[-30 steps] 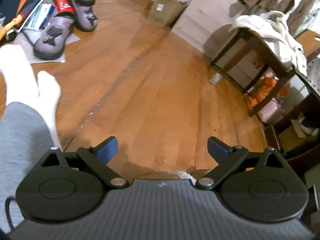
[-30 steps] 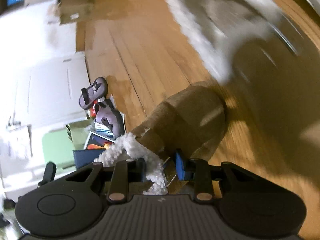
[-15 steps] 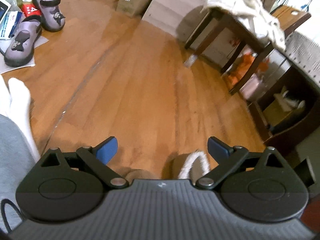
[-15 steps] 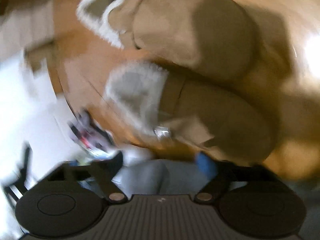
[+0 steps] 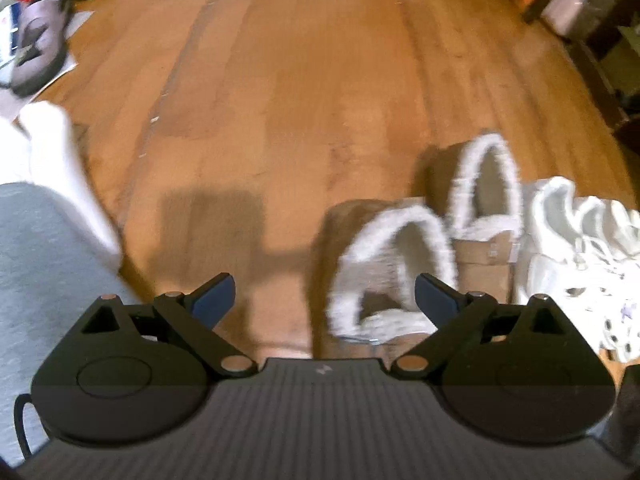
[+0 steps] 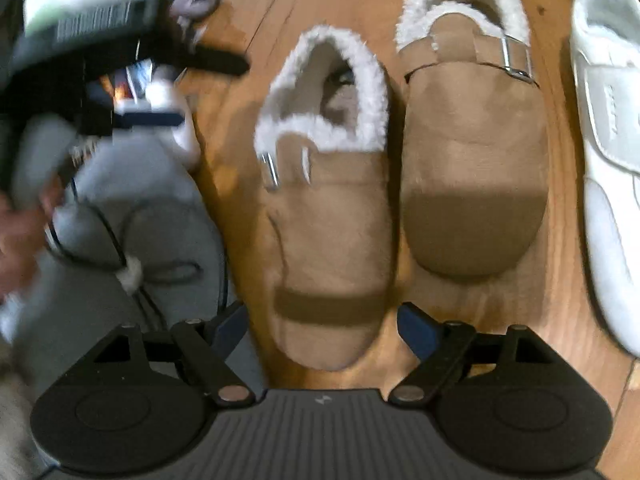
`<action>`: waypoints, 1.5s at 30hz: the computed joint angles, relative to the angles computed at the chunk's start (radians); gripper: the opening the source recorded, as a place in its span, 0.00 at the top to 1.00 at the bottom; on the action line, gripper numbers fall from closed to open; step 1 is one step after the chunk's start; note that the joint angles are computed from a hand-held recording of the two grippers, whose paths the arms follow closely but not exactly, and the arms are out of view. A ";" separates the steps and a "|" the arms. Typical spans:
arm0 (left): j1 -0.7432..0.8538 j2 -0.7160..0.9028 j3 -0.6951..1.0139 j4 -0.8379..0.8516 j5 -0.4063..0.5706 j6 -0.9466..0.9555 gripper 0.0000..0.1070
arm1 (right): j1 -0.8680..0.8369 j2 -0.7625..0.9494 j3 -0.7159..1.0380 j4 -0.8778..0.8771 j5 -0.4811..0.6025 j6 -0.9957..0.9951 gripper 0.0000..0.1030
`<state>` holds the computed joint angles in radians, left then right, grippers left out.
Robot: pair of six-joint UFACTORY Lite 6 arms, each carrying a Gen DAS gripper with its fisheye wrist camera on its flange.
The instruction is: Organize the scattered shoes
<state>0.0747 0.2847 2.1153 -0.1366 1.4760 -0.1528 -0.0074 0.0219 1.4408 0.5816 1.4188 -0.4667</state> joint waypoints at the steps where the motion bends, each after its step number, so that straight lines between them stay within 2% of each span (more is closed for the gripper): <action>1: -0.007 0.004 -0.003 0.007 0.002 -0.004 0.09 | 0.010 -0.012 -0.033 -0.002 -0.022 -0.012 0.21; 3: -0.016 0.008 -0.013 0.010 0.003 -0.011 0.09 | 0.027 -0.011 -0.071 0.005 -0.053 -0.018 0.31; 7: -0.005 0.008 -0.048 -0.026 -0.009 -0.009 0.09 | 0.073 0.025 -0.065 0.020 -0.099 -0.030 0.31; 9: -0.015 0.009 -0.054 -0.019 -0.014 -0.008 0.09 | 0.108 0.044 -0.031 0.019 -0.108 -0.001 0.35; 14: -0.049 -0.005 -0.086 0.002 -0.030 -0.016 0.09 | 0.123 0.017 -0.083 0.044 -0.188 0.012 0.42; 23: -0.045 -0.018 -0.103 -0.007 -0.064 -0.023 0.09 | 0.094 0.032 -0.045 0.115 -0.208 0.051 0.50; 29: -0.030 -0.049 -0.155 -0.041 -0.130 -0.026 0.09 | 0.078 0.008 -0.055 0.136 -0.302 0.080 0.48; 32: -0.049 -0.051 -0.176 -0.055 -0.151 -0.019 0.09 | 0.019 0.003 -0.078 0.162 -0.246 0.050 0.44; 33: -0.057 -0.051 -0.179 -0.052 -0.154 -0.021 0.09 | -0.009 -0.017 -0.088 0.184 -0.221 0.036 0.41; 34: -0.065 -0.049 -0.180 -0.048 -0.157 -0.022 0.09 | -0.034 -0.035 -0.097 0.202 -0.199 0.023 0.32; 35: -0.078 -0.046 -0.180 -0.044 -0.160 -0.024 0.09 | -0.058 -0.050 -0.102 0.205 -0.188 0.006 0.31; 39: -0.110 -0.036 -0.187 -0.088 -0.193 -0.029 0.09 | -0.214 -0.110 -0.048 0.171 -0.110 -0.081 0.31; 42: -0.137 -0.030 -0.201 -0.136 -0.221 -0.059 0.09 | -0.396 -0.131 -0.006 0.128 -0.078 -0.209 0.31; 45: -0.209 -0.007 -0.163 -0.062 -0.221 -0.122 0.07 | -0.636 -0.046 0.144 0.109 0.038 -0.337 0.31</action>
